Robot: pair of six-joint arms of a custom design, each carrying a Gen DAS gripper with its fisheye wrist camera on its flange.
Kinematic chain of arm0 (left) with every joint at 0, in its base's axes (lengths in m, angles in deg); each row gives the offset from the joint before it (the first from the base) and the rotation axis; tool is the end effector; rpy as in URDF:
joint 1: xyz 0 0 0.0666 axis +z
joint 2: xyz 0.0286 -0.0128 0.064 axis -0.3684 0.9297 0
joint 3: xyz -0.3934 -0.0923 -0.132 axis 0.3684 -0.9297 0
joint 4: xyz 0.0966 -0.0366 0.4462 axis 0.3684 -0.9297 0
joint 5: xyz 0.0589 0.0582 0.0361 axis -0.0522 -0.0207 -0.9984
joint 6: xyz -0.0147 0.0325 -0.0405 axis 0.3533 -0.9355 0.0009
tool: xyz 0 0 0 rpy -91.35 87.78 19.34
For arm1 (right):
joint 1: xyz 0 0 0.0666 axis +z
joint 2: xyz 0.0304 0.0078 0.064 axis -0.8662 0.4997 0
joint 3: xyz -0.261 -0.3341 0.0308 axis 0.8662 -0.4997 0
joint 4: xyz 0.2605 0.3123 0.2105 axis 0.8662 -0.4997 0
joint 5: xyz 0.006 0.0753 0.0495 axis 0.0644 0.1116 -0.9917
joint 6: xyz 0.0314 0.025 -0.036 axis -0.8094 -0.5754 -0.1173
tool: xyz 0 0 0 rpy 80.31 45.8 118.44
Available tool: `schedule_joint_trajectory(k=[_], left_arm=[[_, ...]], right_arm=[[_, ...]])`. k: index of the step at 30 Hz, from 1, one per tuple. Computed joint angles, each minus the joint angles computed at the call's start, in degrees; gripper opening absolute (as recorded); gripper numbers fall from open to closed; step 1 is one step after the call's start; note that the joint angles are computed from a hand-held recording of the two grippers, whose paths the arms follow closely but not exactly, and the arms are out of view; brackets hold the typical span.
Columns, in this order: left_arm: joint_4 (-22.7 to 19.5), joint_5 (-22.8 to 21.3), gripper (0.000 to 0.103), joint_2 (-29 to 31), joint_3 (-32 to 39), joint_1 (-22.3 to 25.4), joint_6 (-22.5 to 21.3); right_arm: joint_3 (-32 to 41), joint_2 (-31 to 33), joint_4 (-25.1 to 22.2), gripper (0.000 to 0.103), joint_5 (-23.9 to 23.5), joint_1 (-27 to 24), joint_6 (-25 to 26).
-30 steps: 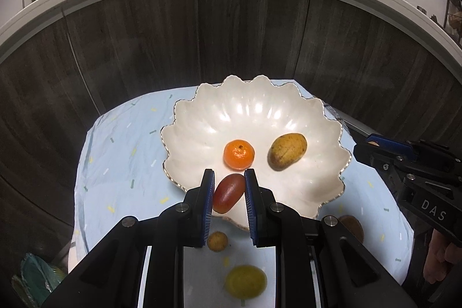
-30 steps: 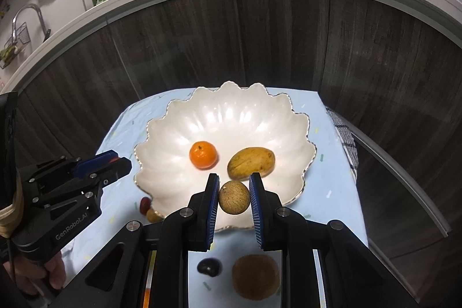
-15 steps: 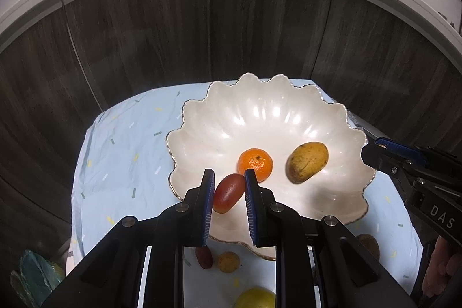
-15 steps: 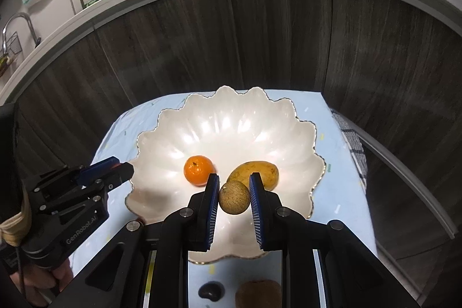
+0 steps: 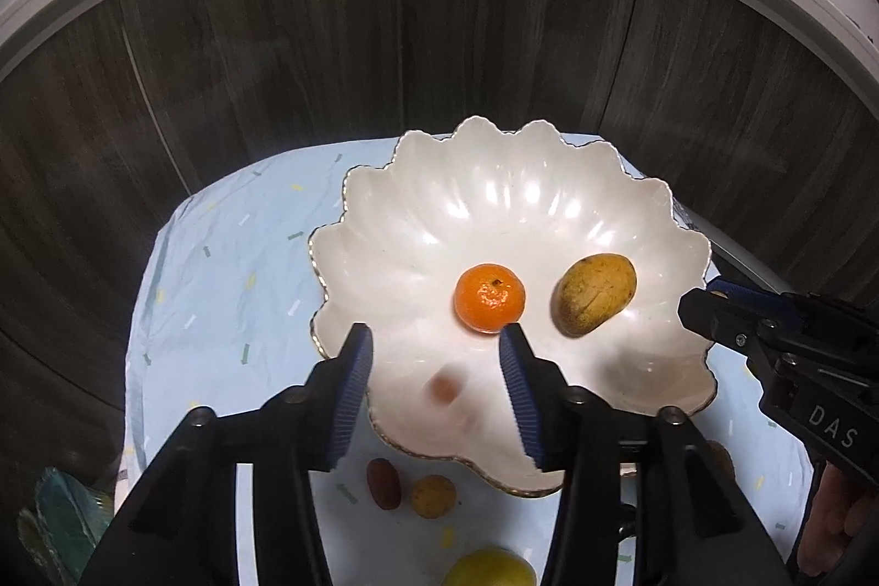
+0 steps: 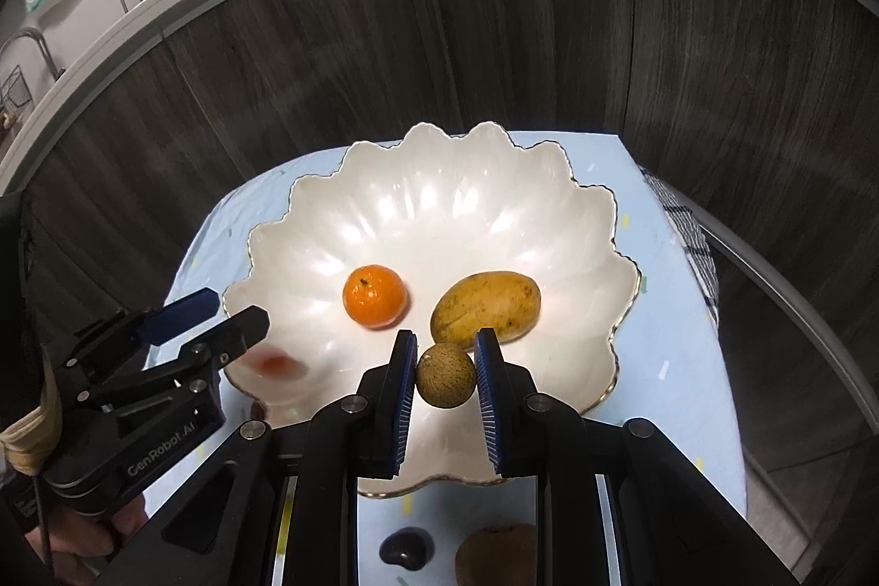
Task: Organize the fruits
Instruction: 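Open both tools to drop the red date and longan into the bowl, then withdraw both tools from the bowl toward the green fruit and kiwi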
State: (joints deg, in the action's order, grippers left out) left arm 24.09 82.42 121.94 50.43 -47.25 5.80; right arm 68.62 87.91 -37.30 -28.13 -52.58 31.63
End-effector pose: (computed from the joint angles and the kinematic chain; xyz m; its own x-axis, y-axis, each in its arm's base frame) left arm 0.5767 -0.2727 0.5240 -0.7545 0.1473 -0.6395 0.2206 0.9747 -0.0358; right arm 0.5516 0.0739 0.5345 -0.7681 0.0586 -0.6376 -0.0505 0.9872 0.1515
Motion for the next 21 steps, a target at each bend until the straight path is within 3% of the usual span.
schedule_joint_trajectory(k=[2, 5, 10, 21], left_arm=[[0.19, -0.54, 0.057, -0.30, -0.25, 0.09, 0.17], [0.38, -1.92, 0.069, -0.75, -0.61, 0.17, 0.38], [0.73, -4.29, 0.087, -1.50, -1.20, 0.36, 0.62], [1.61, -7.02, 0.093, -2.86, -2.34, 0.20, 0.94]], right_arm=[[-0.16, -0.18, 0.28, 0.049, 0.70, 0.08, -0.30], [-0.46, -0.56, 1.00, 0.062, 1.60, 0.09, -0.81], [-0.44, -0.68, 0.83, 0.067, 2.89, 0.43, -0.78], [-1.37, -1.97, 1.24, 0.071, 5.36, 0.50, -0.76]])
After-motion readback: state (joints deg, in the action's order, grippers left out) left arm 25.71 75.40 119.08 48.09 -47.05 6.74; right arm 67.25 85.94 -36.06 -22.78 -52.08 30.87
